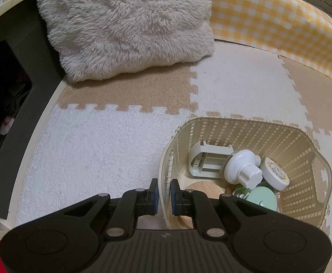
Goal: Organize rigid objects
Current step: 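Carry the white USB charger into the basket with the right gripper and release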
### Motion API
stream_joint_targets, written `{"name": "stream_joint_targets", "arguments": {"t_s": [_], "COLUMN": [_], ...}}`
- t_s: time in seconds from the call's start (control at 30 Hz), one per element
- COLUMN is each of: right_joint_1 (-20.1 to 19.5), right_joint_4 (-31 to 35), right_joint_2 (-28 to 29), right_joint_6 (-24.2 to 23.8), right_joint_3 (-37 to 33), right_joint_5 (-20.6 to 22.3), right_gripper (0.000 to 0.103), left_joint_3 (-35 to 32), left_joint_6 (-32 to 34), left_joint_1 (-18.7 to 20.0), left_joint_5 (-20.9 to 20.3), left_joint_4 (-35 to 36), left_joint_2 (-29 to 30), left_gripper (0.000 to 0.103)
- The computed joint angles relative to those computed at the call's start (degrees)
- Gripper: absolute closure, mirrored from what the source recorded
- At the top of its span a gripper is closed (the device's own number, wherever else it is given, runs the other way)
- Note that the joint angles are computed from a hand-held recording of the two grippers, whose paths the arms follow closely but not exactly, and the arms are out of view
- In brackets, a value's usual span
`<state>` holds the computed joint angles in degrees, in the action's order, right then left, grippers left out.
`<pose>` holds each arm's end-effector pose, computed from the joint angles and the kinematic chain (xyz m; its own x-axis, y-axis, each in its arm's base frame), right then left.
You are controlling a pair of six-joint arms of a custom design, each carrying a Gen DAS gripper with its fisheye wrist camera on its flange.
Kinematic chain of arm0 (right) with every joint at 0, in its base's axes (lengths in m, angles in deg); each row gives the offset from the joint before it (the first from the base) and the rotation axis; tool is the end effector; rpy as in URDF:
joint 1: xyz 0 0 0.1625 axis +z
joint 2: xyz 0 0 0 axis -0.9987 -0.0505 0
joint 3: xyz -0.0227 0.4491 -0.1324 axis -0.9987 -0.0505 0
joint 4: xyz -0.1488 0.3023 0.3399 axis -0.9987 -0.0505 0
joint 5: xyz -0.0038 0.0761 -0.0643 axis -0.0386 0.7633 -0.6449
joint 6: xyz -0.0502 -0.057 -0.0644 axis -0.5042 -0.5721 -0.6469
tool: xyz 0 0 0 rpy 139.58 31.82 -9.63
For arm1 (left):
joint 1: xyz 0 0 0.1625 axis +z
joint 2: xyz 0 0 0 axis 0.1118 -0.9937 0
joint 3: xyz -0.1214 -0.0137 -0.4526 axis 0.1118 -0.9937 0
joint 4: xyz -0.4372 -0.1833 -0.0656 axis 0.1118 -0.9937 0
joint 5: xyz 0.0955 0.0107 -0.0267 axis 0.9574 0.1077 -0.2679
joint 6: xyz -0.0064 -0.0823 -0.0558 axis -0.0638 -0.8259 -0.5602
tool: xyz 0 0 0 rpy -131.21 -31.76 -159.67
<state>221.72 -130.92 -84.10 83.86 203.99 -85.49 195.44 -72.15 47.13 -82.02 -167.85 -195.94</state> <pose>0.3025 -0.2305 0.0581 -0.6304 0.3814 0.6761 -0.0418 0.8530 -0.5202 -0.0265 -0.3759 0.4372 -0.6385 0.3545 -0.6831 0.5630 0.8203 -0.1006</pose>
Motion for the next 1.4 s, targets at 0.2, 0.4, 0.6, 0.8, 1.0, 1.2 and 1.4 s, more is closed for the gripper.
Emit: {"name": "stream_joint_targets", "arguments": {"t_s": [0.2,0.4,0.6,0.8,1.0,1.2,1.4], "right_joint_1": [-0.06,0.24,2.87,6.78,10.84,13.43,13.54], "right_joint_4": [-2.04,1.67,-2.79,-16.29,-31.32,-43.78,-50.55], "right_joint_2": [0.71,1.29,3.09,7.09,12.00,17.63,23.15], "right_joint_6": [-2.16,-0.34,-2.31,-8.22,-16.16,-26.10,-33.47], "right_joint_3": [-0.27,-1.65,-3.37,-5.64,-8.67,-13.21,-18.54], "right_joint_5": [1.44,1.08,-2.47,-6.47,-9.94,-10.45,-5.29], "right_gripper": [0.067,0.067,0.067,0.067,0.067,0.067,0.067], "left_joint_3": [-0.01,0.03,0.03,0.05,0.05,0.05,0.02], "left_joint_6": [0.00,0.07,0.02,0.03,0.01,-0.01,0.04], "left_joint_1": [-0.06,-0.12,-0.14,-0.16,-0.17,-0.17,-0.10], "left_joint_5": [0.04,0.18,0.17,0.21,0.23,0.20,0.15], "left_joint_4": [0.13,0.23,0.24,0.25,0.26,0.25,0.25], "left_joint_2": [-0.04,-0.11,-0.10,-0.10,-0.10,-0.09,-0.13], "left_gripper": [0.092,0.092,0.092,0.092,0.092,0.092,0.092]}}
